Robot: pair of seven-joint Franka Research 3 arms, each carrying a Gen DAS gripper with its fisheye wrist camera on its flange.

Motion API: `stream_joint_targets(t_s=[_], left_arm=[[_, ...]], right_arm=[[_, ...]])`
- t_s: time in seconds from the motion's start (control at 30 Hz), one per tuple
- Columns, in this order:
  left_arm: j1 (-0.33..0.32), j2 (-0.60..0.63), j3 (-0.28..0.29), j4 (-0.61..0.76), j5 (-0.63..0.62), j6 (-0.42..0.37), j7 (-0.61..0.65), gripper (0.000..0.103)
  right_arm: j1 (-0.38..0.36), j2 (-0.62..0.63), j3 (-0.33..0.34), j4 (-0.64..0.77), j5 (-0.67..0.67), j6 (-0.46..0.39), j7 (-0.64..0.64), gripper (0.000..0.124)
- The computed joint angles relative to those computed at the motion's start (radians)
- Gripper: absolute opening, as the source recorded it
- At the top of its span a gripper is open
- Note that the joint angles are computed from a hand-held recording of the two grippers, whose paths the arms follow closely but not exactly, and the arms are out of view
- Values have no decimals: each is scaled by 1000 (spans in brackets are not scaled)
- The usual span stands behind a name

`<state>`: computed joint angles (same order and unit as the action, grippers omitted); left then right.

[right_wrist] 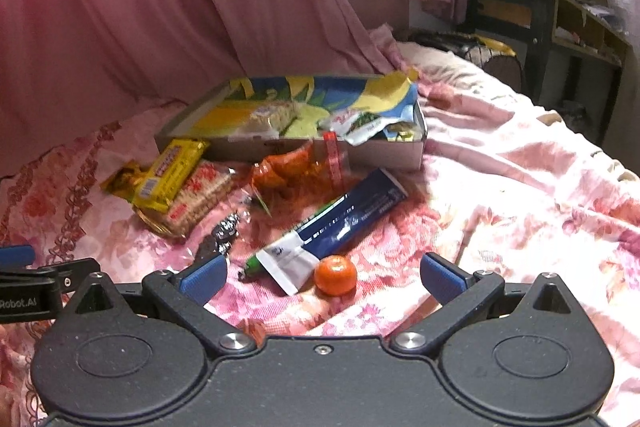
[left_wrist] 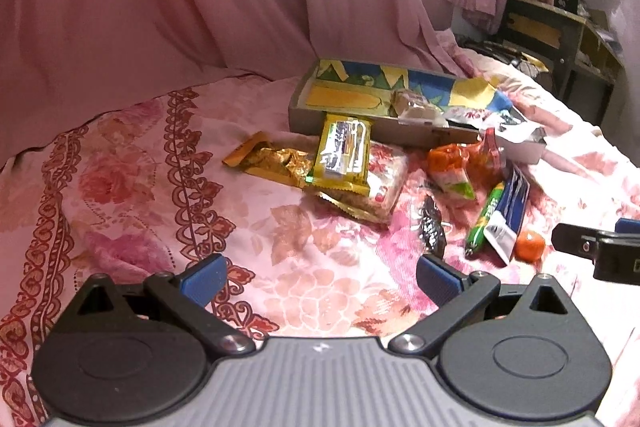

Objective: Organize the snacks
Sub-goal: 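Withdraw both tools from the tray back over the remaining snacks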

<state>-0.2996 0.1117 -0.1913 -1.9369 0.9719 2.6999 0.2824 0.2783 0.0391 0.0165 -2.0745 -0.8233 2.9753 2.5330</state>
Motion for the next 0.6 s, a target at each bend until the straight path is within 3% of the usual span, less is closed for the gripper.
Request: stream_joint_targets(t_s=[0.37,0.6], left_arm=[[0,25,10,5,13,26,48,102],[-3,59,16,37,-7,55,124,102]], right_arm=[[22,37,5,25,241,-42,-219,102],[18,104,19,91,568,-74,-512,102]])
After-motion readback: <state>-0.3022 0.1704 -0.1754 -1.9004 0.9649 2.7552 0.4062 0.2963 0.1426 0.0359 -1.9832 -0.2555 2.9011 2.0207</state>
